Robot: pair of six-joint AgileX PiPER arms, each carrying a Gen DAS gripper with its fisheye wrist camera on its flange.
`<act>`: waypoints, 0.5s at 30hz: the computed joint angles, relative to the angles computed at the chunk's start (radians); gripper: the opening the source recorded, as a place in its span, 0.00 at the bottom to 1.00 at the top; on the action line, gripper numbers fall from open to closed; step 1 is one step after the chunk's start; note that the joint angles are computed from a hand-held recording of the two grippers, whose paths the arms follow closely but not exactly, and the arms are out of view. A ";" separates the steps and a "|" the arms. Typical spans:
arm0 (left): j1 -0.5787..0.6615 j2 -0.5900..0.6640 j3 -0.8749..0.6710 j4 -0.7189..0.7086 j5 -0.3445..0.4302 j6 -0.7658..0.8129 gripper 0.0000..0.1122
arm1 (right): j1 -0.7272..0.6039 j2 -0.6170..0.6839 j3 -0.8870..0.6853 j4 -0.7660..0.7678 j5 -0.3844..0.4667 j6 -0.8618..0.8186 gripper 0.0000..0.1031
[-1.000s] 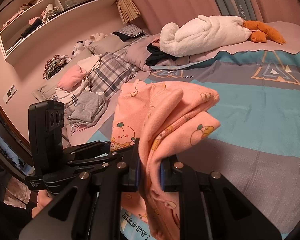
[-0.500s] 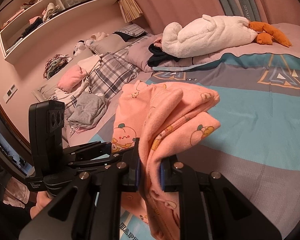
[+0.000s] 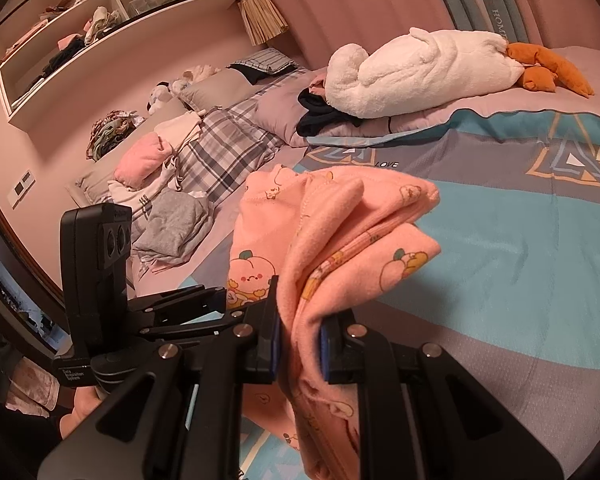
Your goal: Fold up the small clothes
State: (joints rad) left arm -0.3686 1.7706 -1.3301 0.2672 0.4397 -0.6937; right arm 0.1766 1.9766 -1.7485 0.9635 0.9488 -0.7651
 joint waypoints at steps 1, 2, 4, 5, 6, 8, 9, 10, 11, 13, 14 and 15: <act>0.003 0.005 -0.005 -0.006 0.001 0.007 0.28 | 0.001 0.009 -0.012 -0.002 0.002 0.004 0.15; 0.007 0.010 -0.011 -0.015 0.002 0.020 0.28 | 0.002 0.020 -0.024 -0.004 0.003 0.010 0.15; 0.011 0.018 -0.020 -0.022 0.005 0.030 0.28 | 0.003 0.037 -0.047 -0.009 0.007 0.020 0.15; 0.014 0.024 -0.027 -0.027 0.006 0.037 0.28 | 0.004 0.048 -0.061 -0.012 0.009 0.025 0.15; 0.016 0.030 -0.034 -0.031 0.007 0.043 0.28 | 0.004 0.055 -0.071 -0.014 0.012 0.029 0.15; 0.019 0.038 -0.043 -0.038 0.009 0.052 0.28 | 0.005 0.075 -0.102 -0.022 0.017 0.040 0.15; 0.022 0.043 -0.049 -0.044 0.010 0.060 0.28 | 0.005 0.077 -0.104 -0.023 0.018 0.042 0.15; 0.026 0.051 -0.057 -0.053 0.010 0.071 0.28 | 0.006 0.086 -0.118 -0.028 0.020 0.048 0.15; 0.031 0.058 -0.065 -0.062 0.010 0.083 0.28 | 0.006 0.095 -0.131 -0.031 0.023 0.052 0.15; 0.040 0.073 -0.085 -0.080 0.013 0.107 0.28 | 0.007 0.115 -0.163 -0.040 0.028 0.063 0.15; 0.041 0.075 -0.087 -0.081 0.013 0.109 0.28 | 0.009 0.124 -0.176 -0.044 0.028 0.069 0.15; 0.040 0.073 -0.085 -0.079 0.014 0.106 0.28 | 0.009 0.133 -0.190 -0.046 0.030 0.073 0.15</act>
State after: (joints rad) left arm -0.3288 1.8439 -1.4147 0.1885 0.4532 -0.5880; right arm 0.1855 2.1099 -1.9383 0.9171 0.9792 -0.6917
